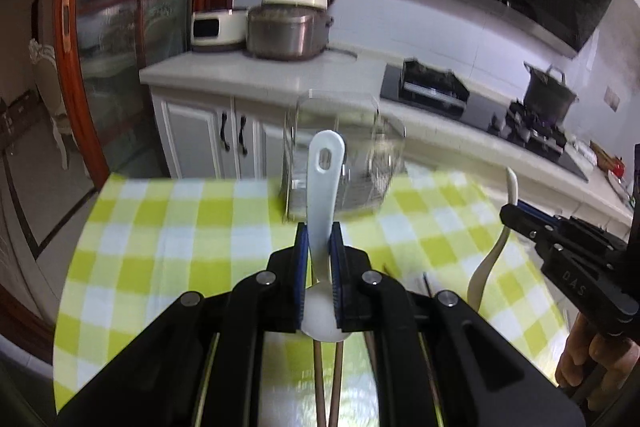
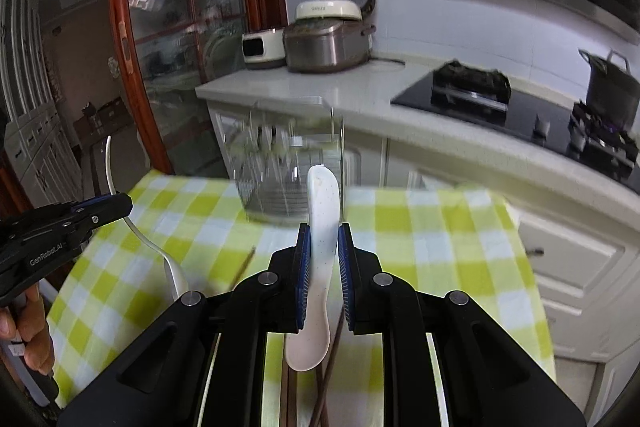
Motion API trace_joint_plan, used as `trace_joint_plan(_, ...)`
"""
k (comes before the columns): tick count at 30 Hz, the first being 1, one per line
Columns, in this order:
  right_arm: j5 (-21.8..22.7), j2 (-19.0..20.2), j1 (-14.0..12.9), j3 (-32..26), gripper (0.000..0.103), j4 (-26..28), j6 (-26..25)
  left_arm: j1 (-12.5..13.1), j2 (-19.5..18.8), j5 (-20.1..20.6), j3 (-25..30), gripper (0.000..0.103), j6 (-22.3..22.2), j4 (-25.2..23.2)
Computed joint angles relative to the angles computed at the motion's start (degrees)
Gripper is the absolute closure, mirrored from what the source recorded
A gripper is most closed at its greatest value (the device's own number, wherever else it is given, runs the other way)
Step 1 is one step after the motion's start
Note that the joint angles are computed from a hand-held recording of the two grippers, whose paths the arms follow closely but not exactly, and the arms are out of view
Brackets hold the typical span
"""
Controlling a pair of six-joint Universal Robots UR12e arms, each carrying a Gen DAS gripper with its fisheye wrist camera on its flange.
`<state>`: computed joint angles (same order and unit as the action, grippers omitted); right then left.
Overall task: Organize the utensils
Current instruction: 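Lift both held spoons and carry them over the wire rack, then lower the spoons into the wire rack and open both tools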
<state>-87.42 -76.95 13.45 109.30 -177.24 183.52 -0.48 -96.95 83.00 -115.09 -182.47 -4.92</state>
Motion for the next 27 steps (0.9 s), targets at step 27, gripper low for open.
trace_joint_plan(27,2.3,16.8,-0.6,-25.5,0.087,0.9,-0.6,-1.2,-17.4,3.2,23.5,0.093,-5.4,4.7)
